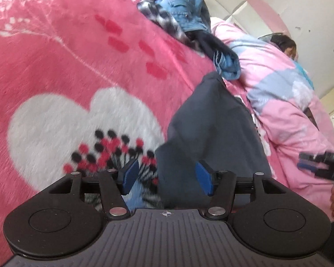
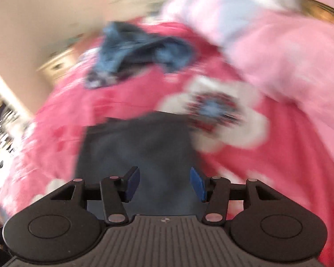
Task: Fold clothes
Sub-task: 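Open both tools and release the trousers on the bedspread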
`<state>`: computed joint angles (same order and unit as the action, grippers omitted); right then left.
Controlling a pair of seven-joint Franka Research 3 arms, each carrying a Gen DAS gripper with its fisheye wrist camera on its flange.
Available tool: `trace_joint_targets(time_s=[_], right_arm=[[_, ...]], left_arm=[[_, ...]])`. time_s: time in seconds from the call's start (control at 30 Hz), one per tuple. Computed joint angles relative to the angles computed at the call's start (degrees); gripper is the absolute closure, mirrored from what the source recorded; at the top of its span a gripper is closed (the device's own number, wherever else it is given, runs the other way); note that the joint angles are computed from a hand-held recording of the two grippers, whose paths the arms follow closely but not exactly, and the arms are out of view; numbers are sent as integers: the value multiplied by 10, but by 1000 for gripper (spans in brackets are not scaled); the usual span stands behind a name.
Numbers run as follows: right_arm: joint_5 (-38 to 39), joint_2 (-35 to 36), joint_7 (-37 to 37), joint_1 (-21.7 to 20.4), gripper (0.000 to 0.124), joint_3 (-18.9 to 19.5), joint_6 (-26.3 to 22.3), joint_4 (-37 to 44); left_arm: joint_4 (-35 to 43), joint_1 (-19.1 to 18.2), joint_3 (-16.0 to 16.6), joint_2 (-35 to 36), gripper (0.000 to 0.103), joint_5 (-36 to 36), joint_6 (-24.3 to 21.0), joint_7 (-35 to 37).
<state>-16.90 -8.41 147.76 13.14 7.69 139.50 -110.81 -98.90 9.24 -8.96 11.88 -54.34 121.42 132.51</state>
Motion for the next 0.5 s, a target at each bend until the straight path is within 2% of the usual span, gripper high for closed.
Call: trace_joint_targets(time_s=[0.07, 0.13, 0.3, 0.43, 0.5], right_arm=[[43, 59, -55, 12, 70, -6, 15, 59], [93, 119, -108, 27, 70, -12, 8, 124], [134, 257, -160, 62, 70, -32, -94, 305], [169, 323, -181, 80, 70, -46, -159, 402], [166, 350, -240, 86, 70, -46, -183, 451]], left_arm=[[4, -4, -4, 5, 46, -1, 11, 12], [-1, -8, -8, 0, 46, 1, 26, 32], [-17, -16, -9, -11, 46, 8, 46, 81], [-36, -21, -8, -25, 46, -7, 79, 117], [-37, -22, -6, -28, 46, -12, 80, 135]])
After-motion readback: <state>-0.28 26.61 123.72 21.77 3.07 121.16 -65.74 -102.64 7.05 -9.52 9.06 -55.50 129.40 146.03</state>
